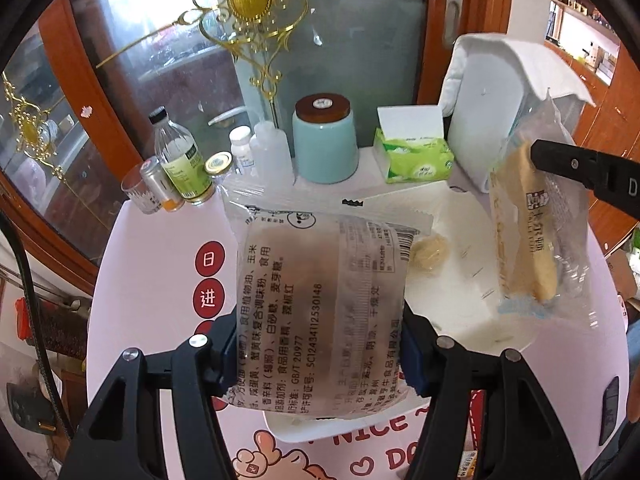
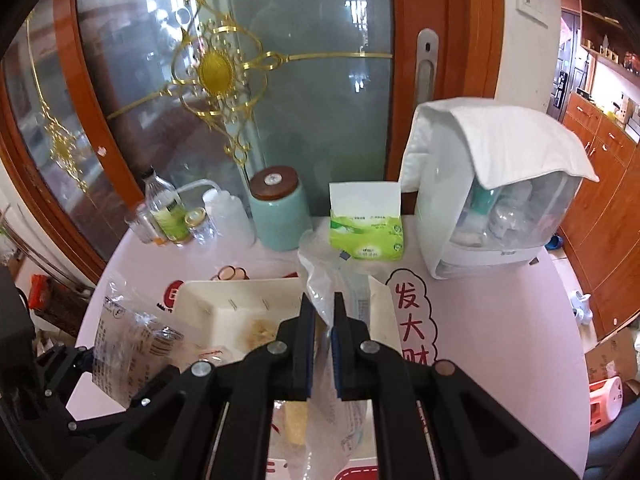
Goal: Organize snacks
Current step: 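Lift and carry both bread packets over the white tray, then open the left tool to drop the bread bag while the right tool releases its packet, then move both tools back from the tray to the snack pile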
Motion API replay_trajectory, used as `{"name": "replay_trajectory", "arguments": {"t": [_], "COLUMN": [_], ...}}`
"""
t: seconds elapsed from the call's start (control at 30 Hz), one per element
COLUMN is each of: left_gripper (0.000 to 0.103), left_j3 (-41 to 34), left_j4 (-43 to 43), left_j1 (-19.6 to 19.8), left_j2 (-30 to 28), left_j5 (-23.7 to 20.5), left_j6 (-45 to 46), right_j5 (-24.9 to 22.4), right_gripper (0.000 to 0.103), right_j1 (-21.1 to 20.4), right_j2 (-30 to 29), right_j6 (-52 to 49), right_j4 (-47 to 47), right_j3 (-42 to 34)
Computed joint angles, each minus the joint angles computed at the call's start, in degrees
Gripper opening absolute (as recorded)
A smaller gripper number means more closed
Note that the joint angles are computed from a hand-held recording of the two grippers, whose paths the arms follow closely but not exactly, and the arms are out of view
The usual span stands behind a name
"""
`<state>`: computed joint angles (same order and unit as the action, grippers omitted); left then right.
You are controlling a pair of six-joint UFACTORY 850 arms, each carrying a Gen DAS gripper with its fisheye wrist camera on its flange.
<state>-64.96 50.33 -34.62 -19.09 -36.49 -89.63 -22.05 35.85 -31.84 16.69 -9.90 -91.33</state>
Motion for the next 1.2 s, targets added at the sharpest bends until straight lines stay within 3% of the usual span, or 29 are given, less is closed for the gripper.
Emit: {"name": "replay_trajectory", "arguments": {"t": [0.13,0.2,0.3,0.37,0.8,1.2], "left_gripper": [0.083,0.087,0.093,0.093,0.093,0.093], "left_j3": [-0.1,0.3,0.3,0.5,1.6,5.9], "left_j4": [-3.1,-2.1,-0.6,0.0,1.7,6.5], "left_j1": [1.2,1.2,0.7,0.5,-2.7,-8.5], "left_j2": [-1.0,-0.7,-0.4,0.0,3.1,11.1], "left_j5": [1.8,2.5,1.5,2.1,-1.7,-7.5], "left_j6": [1.7,0.9,-0.3,-0.6,-1.7,-8.2], "right_j5": [-2.7,-2.4,-0.9,0.2,-0.1,-0.3], "right_gripper": [0.014,0.025,0.043,0.048,0.049,0.049], "right_j1": [-0.2,-0.5,-0.1,0.0,0.6,1.9], "right_j2": [-2.4,-2.7,-2.3,-1.9,1.2,10.2], "right_j6": [-1.6,-3.9,0.0,1.6,-4.8,-2.6], "right_j4": [2.8,5.8,1.9,0.2,5.5,4.0], "right_j3": [-2.4,-2.3,-1.5,-0.9,2.5,10.9]}}
